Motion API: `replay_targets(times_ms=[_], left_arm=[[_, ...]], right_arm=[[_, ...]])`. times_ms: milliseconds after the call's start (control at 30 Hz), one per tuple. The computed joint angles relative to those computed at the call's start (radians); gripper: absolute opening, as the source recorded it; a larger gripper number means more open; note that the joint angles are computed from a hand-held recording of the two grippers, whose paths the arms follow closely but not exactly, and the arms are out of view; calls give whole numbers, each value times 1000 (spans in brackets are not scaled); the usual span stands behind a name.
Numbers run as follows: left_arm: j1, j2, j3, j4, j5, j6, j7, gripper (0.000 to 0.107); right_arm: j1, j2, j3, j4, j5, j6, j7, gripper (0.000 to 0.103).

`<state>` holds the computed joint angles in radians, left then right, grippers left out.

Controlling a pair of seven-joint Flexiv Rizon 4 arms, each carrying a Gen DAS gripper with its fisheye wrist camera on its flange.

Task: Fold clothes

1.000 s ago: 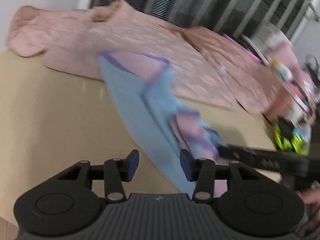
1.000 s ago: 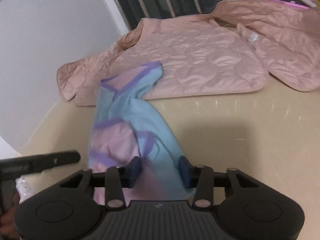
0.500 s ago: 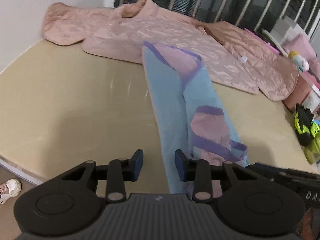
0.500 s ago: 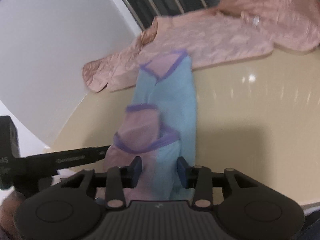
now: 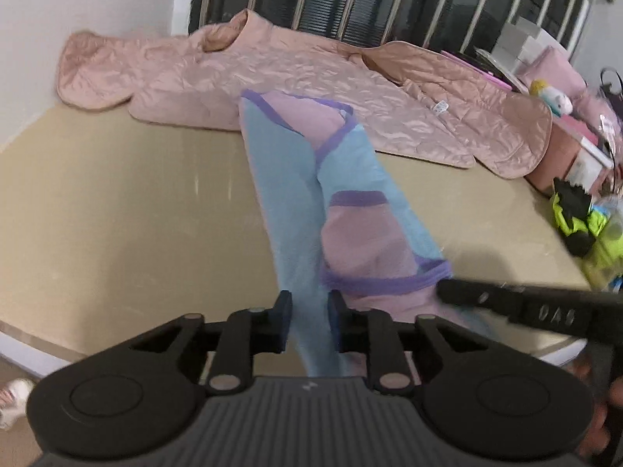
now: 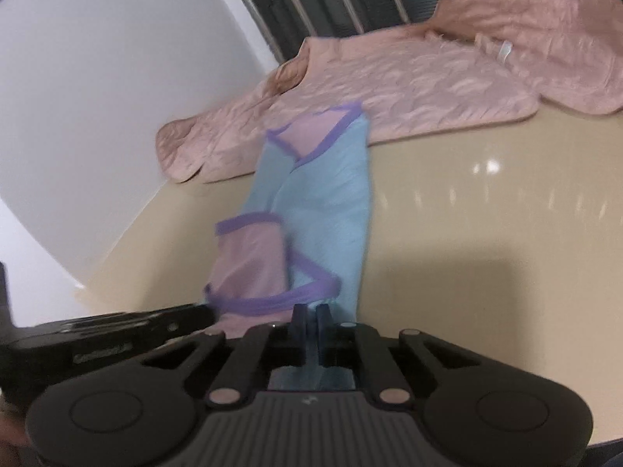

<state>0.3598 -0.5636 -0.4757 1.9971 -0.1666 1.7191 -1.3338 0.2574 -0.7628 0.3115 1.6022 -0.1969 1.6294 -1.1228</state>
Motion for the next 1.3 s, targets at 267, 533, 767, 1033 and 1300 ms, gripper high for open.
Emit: replay_targets(times_ms=[267,533,767,1033,1300], left_arm=[[177,33,-157,107,216,68,118,51],[130,38,-117,132,329,163,213,55],[-14,-2,36,87,429,249,298,70],[-123,-62,172,28,454,341,377,39],[268,-75,-258,44,500,45,428,16]], right_arm=[[-275,-24,238,152,-459,188,-430,65],[-288,-45,244,150,-630,42,-709,33],[-397,-107,446,78,-490,-105,-781,8],[-509,-166,656,38,-334,-241,-890,4],[-402,-41,483,131,-254,-51,-903,73]])
